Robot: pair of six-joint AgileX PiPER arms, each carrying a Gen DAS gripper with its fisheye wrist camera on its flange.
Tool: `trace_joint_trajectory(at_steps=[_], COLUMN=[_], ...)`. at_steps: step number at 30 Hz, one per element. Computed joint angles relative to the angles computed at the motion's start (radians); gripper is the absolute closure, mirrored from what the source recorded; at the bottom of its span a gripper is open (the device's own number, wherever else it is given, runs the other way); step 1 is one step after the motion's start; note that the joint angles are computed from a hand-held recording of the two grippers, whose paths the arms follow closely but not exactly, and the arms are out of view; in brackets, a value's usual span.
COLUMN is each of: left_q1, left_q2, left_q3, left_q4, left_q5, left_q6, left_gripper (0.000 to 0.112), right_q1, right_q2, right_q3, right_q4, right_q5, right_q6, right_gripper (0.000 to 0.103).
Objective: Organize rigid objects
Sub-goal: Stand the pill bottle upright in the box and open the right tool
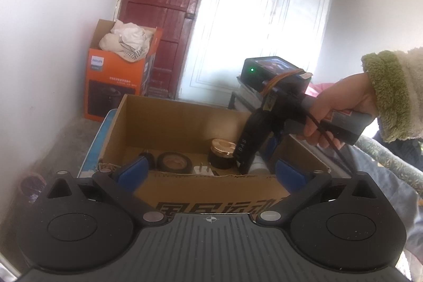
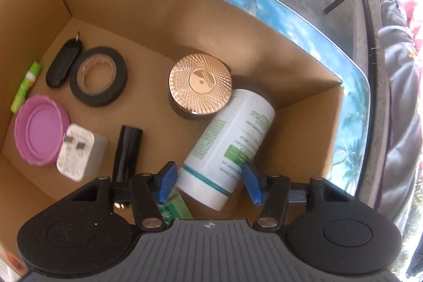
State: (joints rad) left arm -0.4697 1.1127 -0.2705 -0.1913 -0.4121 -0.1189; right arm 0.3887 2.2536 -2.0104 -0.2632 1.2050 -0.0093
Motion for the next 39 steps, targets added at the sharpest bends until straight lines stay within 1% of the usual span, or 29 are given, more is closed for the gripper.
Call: trace_joint_trajectory(at_steps=[4, 5, 7, 9, 11, 12, 14, 16, 17, 20, 23, 26, 29, 31, 34, 36, 38, 39], left_q1=[-0.018, -0.025, -0.052, -0.056, -0.048, -0.038, -0.046, -0.078, -0.086, -0.080, -0.088, -0.105, -0.096, -0.096, -0.086, -0.086, -0.082, -0.088], left_q2=[-0.024, -0.031, -0.037, -0.047, -0.048, -0.044, -0.056, -0.057, -0.061, -0.070, -0.074, -0.072, -0.056, -0.040, -0.028, -0.018, -0.015, -0.013], left_q3=[0.016, 0.020, 0.020, 0.023, 0.019, 0.014, 0.014, 0.012, 0.011, 0.014, 0.010, 0.006, -0.007, -0.021, -0.029, -0.035, -0.037, -0.036], left_q4=[-0.025, -0.043, -0.122, -0.138, -0.117, -0.091, -0.116, -0.201, -0.224, -0.214, -0.255, -0.306, -0.283, -0.301, -0.292, -0.297, -0.289, -0.306], left_q5=[0.003, 0.007, 0.007, 0.013, 0.025, 0.027, 0.031, 0.021, 0.024, 0.035, 0.043, 0.040, 0.047, 0.059, 0.070, 0.066, 0.069, 0.064], left_q6=[0.011, 0.026, 0.089, 0.095, 0.068, 0.042, 0.061, 0.131, 0.152, 0.146, 0.185, 0.229, 0.208, 0.220, 0.211, 0.215, 0.207, 0.219], left_gripper=[0.009, 0.009, 0.009, 0.009, 0.009, 0.009, 0.009, 0.009, 0.009, 0.009, 0.009, 0.009, 0.009, 0.009, 0.009, 0.009, 0.009, 0.009], right_q1=[0.016, 0.015, 0.006, -0.005, -0.019, -0.021, -0.021, -0.034, -0.042, -0.069, -0.108, -0.128, -0.098, -0.073, -0.059, -0.030, -0.027, -0.027], right_q2=[-0.002, -0.004, -0.014, -0.030, -0.033, -0.040, -0.059, -0.052, -0.048, -0.083, -0.139, -0.192, -0.247, -0.265, -0.265, -0.262, -0.227, -0.212], right_q3=[0.031, 0.031, 0.035, 0.054, 0.063, 0.081, 0.135, 0.145, 0.150, 0.195, 0.237, 0.260, 0.268, 0.259, 0.221, 0.232, 0.185, 0.164], right_q4=[-0.012, 0.000, 0.042, 0.065, 0.080, 0.087, 0.089, 0.125, 0.147, 0.207, 0.279, 0.295, 0.249, 0.198, 0.135, 0.093, 0.098, 0.093], right_q5=[-0.019, -0.007, 0.002, -0.017, -0.028, -0.046, -0.088, -0.080, -0.072, -0.105, -0.126, -0.118, -0.096, -0.075, -0.052, -0.069, -0.038, -0.026], right_q6=[0.058, 0.075, 0.090, 0.106, 0.136, 0.146, 0.165, 0.159, 0.159, 0.144, 0.098, 0.040, 0.013, 0.001, -0.037, -0.027, -0.046, -0.052], right_gripper=[0.038, 0.038, 0.038, 0.038, 0.039, 0.038, 0.038, 0.040, 0.044, 0.044, 0.046, 0.047, 0.048, 0.048, 0.048, 0.048, 0.048, 0.048])
